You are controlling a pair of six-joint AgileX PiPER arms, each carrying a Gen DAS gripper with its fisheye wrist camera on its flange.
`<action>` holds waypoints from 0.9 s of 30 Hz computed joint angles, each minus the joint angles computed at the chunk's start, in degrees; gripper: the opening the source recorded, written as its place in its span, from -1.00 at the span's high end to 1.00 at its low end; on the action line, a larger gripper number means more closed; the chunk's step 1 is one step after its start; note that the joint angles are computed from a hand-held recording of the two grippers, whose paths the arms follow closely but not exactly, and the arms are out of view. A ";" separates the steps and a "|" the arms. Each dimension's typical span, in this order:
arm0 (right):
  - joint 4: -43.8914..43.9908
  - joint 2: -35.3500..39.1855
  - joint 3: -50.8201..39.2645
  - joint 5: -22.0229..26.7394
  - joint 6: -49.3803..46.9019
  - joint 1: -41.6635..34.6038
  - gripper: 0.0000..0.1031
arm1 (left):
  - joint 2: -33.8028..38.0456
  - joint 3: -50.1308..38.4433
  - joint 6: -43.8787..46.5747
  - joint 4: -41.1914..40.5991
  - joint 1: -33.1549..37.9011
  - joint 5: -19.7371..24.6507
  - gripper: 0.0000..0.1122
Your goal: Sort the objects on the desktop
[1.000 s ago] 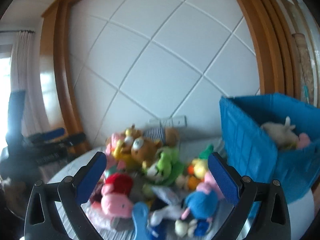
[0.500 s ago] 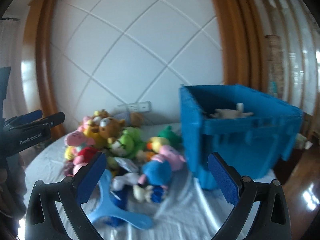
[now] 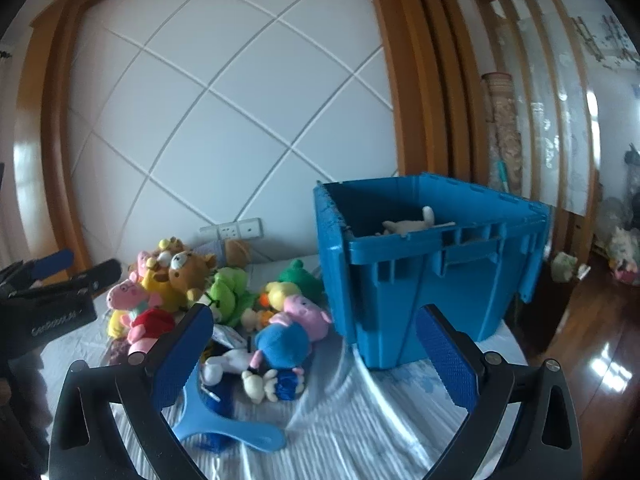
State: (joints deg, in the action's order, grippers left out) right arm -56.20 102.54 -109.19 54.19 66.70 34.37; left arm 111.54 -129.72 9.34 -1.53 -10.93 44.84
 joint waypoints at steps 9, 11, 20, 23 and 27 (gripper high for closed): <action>-1.87 2.93 -3.24 1.16 1.64 1.86 -0.99 | -0.18 0.43 0.06 -0.31 2.63 0.06 -0.43; -0.93 4.27 -5.30 1.08 -0.35 2.17 -0.99 | 0.42 -0.77 -0.32 -0.18 3.25 0.79 -0.43; 0.33 7.53 -9.76 2.00 -3.19 3.56 -0.99 | -0.33 0.31 -0.23 -0.63 6.09 0.15 -0.43; 0.51 7.75 -9.60 2.11 -3.06 3.93 -0.99 | -0.54 0.89 0.17 -0.99 6.36 -0.02 -0.43; 0.18 7.47 -9.08 2.36 -2.62 4.20 -0.99 | -0.97 1.61 0.83 -1.53 6.44 -0.41 -0.43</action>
